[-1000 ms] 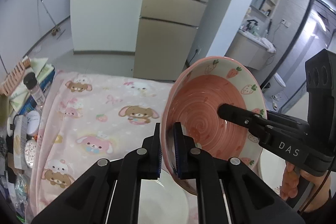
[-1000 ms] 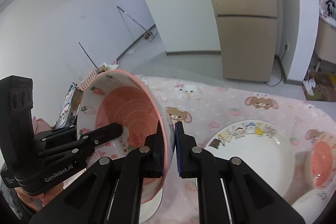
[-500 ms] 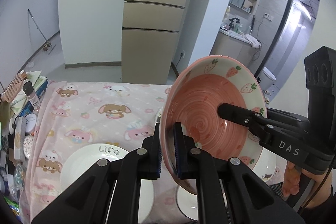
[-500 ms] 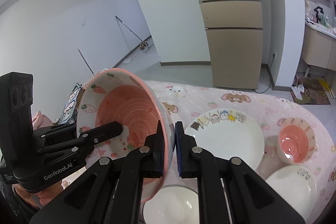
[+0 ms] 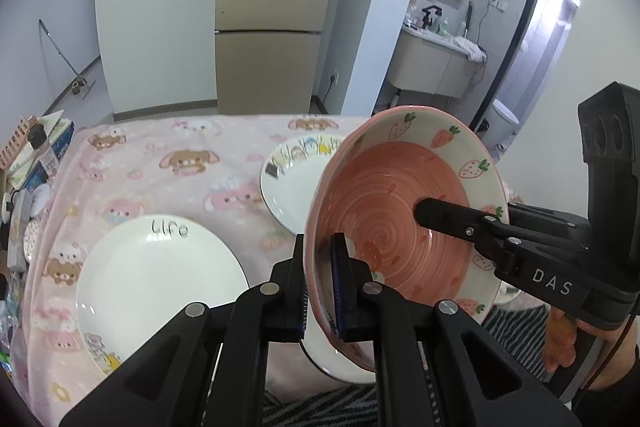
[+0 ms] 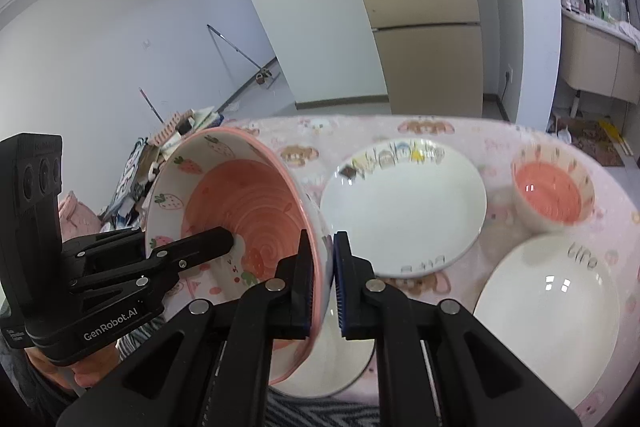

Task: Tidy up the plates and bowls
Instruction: 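Lift the pink strawberry bowl with the left gripper and carry it, then lower the pink bowl onto the table and open the left gripper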

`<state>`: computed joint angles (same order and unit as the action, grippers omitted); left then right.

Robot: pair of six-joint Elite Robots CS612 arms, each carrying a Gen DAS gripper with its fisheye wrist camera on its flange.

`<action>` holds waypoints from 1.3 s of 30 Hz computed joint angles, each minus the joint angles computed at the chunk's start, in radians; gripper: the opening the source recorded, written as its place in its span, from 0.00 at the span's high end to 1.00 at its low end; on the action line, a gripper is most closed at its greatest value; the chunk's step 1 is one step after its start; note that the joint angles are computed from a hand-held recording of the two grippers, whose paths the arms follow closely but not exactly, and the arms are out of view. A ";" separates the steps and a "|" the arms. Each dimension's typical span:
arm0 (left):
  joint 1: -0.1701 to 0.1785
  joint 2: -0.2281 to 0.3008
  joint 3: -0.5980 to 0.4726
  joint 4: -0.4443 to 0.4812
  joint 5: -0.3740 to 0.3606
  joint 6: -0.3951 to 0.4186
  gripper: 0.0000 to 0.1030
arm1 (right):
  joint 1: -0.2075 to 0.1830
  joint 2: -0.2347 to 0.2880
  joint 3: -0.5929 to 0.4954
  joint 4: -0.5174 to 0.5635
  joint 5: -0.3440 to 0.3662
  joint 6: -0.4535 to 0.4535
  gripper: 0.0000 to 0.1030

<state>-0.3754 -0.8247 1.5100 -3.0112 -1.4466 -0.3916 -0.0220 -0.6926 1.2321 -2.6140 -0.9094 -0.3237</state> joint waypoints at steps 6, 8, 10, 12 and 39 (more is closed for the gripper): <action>-0.012 0.014 0.024 -0.006 0.015 0.012 0.90 | -0.007 0.005 0.034 0.008 0.009 -0.014 0.91; -0.011 0.022 0.028 -0.005 0.011 0.014 0.90 | -0.007 0.007 0.047 0.002 0.001 -0.026 0.91; -0.010 0.028 0.030 -0.004 0.005 0.015 0.90 | -0.005 0.010 0.053 0.002 -0.006 -0.030 0.91; -0.009 0.035 0.029 -0.005 0.005 0.016 0.90 | -0.005 0.016 0.052 0.005 -0.006 -0.034 0.91; -0.031 0.076 0.037 -0.090 0.138 0.142 0.89 | 0.027 0.022 0.113 -0.198 -0.179 -0.240 0.90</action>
<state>-0.4067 -0.7490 1.5473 -3.1008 -1.3089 -0.2492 0.0047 -0.6708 1.3452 -2.8117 -1.0882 -0.5634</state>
